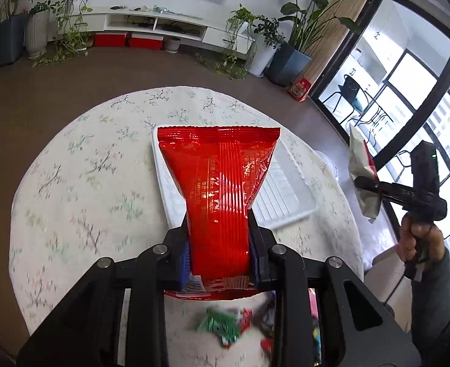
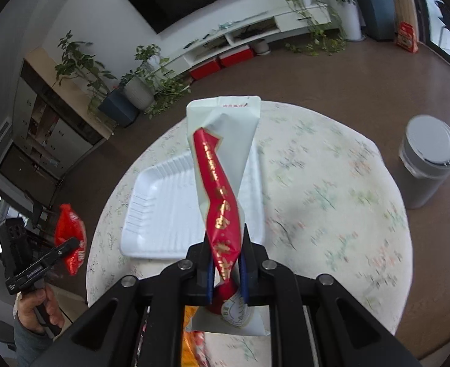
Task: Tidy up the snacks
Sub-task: 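Lower both bags into the white tray and open both tools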
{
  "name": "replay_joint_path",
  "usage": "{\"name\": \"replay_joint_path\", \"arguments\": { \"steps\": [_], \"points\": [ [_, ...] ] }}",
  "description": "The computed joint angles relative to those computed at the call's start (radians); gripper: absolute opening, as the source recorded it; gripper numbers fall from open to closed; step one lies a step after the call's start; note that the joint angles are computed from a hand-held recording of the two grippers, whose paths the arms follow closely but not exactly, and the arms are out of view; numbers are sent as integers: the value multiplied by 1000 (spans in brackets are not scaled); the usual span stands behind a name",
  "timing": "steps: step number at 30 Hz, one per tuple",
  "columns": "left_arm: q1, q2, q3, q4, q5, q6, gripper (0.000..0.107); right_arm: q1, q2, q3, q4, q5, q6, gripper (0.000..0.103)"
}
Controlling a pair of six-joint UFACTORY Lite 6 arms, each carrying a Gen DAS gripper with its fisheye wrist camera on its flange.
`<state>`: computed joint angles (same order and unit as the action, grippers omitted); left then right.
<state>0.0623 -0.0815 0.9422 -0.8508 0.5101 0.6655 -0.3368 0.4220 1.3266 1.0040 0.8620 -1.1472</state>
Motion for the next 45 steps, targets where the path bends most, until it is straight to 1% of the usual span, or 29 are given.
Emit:
{"name": "replay_joint_path", "arguments": {
  "steps": [4, 10, 13, 21, 22, 25, 31, 35, 37, 40, 41, 42, 43, 44, 45],
  "points": [
    [-53, 219, 203, 72, -25, -92, 27, 141, 61, 98, -41, -61, 92, 14],
    [-95, 522, 460, 180, -9, -218, 27, 306, 224, 248, -146, -133, 243, 14],
    [-107, 632, 556, 224, -8, -267, 27, 345, 278, 270, -177, -171, 269, 14],
    [-138, 851, 783, 326, 24, -390, 27, 380, 439, 420, -264, -195, 395, 14],
    [-139, 860, 767, 320, 5, -376, 27, 383, 459, 442, -278, -198, 413, 14],
    [-150, 914, 812, 357, -6, -414, 29, 387, 505, 492, -308, -193, 449, 14],
    [-162, 939, 822, 409, -41, -453, 29, 397, 558, 537, -366, -201, 497, 15],
    [-180, 962, 852, 490, -45, -520, 29, 404, 547, 517, -368, -226, 488, 17],
    [-186, 970, 864, 506, -41, -533, 30, 409, 533, 496, -375, -242, 482, 19],
    [-195, 985, 890, 539, -27, -558, 31, 409, 529, 487, -374, -255, 484, 20],
    [-197, 989, 895, 541, -25, -559, 32, 408, 528, 486, -373, -257, 483, 23],
    [-197, 976, 875, 532, -30, -553, 34, 408, 525, 481, -377, -262, 487, 25],
    [-196, 992, 896, 535, -24, -559, 47, 408, 520, 475, -385, -268, 494, 31],
    [-197, 1003, 914, 543, -19, -569, 56, 406, 516, 471, -379, -272, 489, 35],
    [-199, 1000, 910, 549, -25, -574, 57, 403, 508, 460, -373, -277, 483, 37]
  ]
}}
